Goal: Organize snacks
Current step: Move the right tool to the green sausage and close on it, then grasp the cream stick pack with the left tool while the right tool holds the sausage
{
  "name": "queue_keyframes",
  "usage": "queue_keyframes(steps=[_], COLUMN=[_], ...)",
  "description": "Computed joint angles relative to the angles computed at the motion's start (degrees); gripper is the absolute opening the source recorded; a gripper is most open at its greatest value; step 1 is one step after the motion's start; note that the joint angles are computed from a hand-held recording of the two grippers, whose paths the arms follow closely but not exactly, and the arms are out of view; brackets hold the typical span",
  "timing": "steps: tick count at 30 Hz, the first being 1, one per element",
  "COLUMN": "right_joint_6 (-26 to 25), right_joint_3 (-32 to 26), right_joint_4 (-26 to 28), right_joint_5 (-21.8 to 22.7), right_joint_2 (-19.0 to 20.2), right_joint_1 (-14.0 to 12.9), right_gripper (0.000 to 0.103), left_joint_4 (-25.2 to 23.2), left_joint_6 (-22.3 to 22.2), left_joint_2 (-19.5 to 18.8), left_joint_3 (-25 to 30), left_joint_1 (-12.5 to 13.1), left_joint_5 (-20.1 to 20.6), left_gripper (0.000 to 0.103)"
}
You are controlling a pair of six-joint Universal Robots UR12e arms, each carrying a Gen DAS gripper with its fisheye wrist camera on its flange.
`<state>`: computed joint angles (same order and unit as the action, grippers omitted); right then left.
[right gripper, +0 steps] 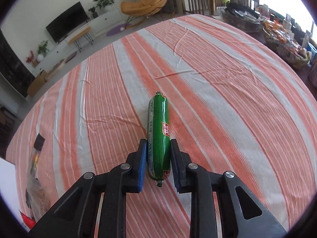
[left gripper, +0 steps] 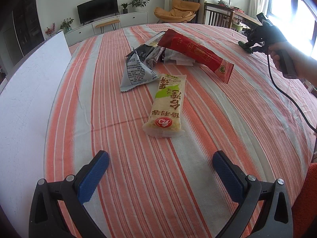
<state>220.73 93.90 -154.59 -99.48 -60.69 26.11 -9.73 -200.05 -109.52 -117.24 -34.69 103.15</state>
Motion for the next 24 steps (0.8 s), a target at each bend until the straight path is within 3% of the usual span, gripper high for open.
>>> queue_keyframes(steps=[3, 8, 12, 16, 18, 22, 24], right_joint_6=[4.32, 10.49, 14.29, 10.93, 8.85, 8.78, 8.71], right_joint_3=[4.77, 9.68, 9.35, 7.13, 6.56, 8.92, 9.10], right_joint_4=[-3.02, -5.13, -1.51, 3.85, 4.42, -2.47, -3.19], right_joint_5=[3.39, 4.16, -3.11, -9.23, -12.01, -14.42, -14.29], right_joint_2=[-2.74, -5.76, -6.07, -5.17, -4.55, -4.29, -4.26], right_joint_1=[1.58, 8.41, 15.58, 20.38, 21.57, 21.98, 21.93], right_gripper=[0.023, 0.024, 0.024, 0.024, 0.024, 0.025, 0.027], left_joint_4=[0.00, -0.01, -0.01, 0.04, 0.04, 0.07, 0.07], left_joint_6=[-0.01, -0.04, -0.04, -0.05, -0.05, -0.06, -0.06], left_joint_2=[-0.01, 0.00, 0.00, -0.02, -0.02, -0.03, -0.03], left_joint_3=[0.01, 0.00, 0.00, 0.00, 0.00, -0.01, -0.01], left_joint_1=[-0.01, -0.02, -0.02, -0.02, -0.02, -0.02, -0.02], left_joint_5=[0.01, 0.07, 0.07, 0.05, 0.05, 0.07, 0.07], left_gripper=[0.103, 0.103, 0.103, 0.103, 0.103, 0.103, 0.103])
